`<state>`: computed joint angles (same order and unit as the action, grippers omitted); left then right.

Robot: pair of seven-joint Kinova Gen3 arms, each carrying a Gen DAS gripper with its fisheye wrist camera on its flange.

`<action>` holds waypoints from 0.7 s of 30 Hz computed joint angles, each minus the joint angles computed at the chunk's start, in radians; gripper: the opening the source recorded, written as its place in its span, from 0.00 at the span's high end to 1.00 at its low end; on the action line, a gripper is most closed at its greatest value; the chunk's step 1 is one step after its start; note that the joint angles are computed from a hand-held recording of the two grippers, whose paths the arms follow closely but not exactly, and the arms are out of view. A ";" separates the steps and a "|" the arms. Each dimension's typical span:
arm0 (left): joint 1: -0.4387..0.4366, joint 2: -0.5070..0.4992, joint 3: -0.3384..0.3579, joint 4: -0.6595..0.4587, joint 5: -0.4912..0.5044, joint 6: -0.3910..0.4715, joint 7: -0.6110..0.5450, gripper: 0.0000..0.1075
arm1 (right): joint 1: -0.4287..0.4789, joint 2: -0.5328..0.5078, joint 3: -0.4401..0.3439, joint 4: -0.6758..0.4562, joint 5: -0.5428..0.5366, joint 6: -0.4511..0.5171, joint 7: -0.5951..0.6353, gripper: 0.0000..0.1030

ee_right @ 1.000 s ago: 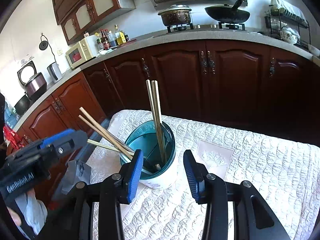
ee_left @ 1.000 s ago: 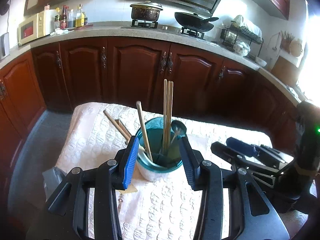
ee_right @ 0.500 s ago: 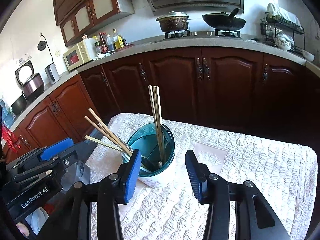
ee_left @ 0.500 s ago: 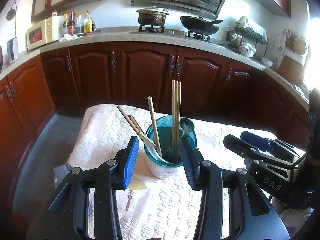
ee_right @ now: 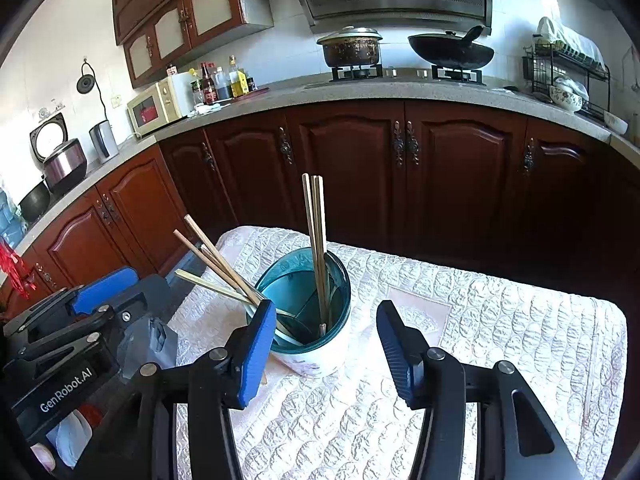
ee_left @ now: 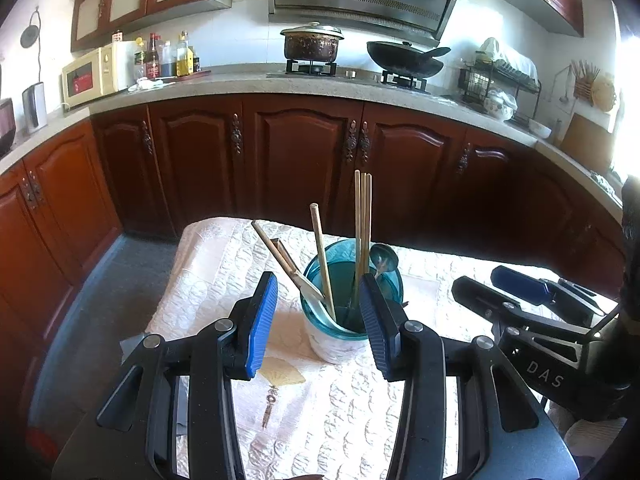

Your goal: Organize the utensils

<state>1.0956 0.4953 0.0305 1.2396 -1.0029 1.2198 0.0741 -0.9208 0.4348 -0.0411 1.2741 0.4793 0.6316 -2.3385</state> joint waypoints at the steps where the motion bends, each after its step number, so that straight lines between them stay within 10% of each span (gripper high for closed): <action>1: 0.002 0.002 -0.001 -0.002 -0.002 0.006 -0.001 0.61 | 0.000 0.002 -0.001 -0.003 -0.001 0.004 0.002 0.51; 21: 0.008 0.018 -0.005 -0.016 -0.003 0.029 -0.012 0.61 | -0.004 0.015 -0.004 -0.024 -0.012 0.028 0.021 0.51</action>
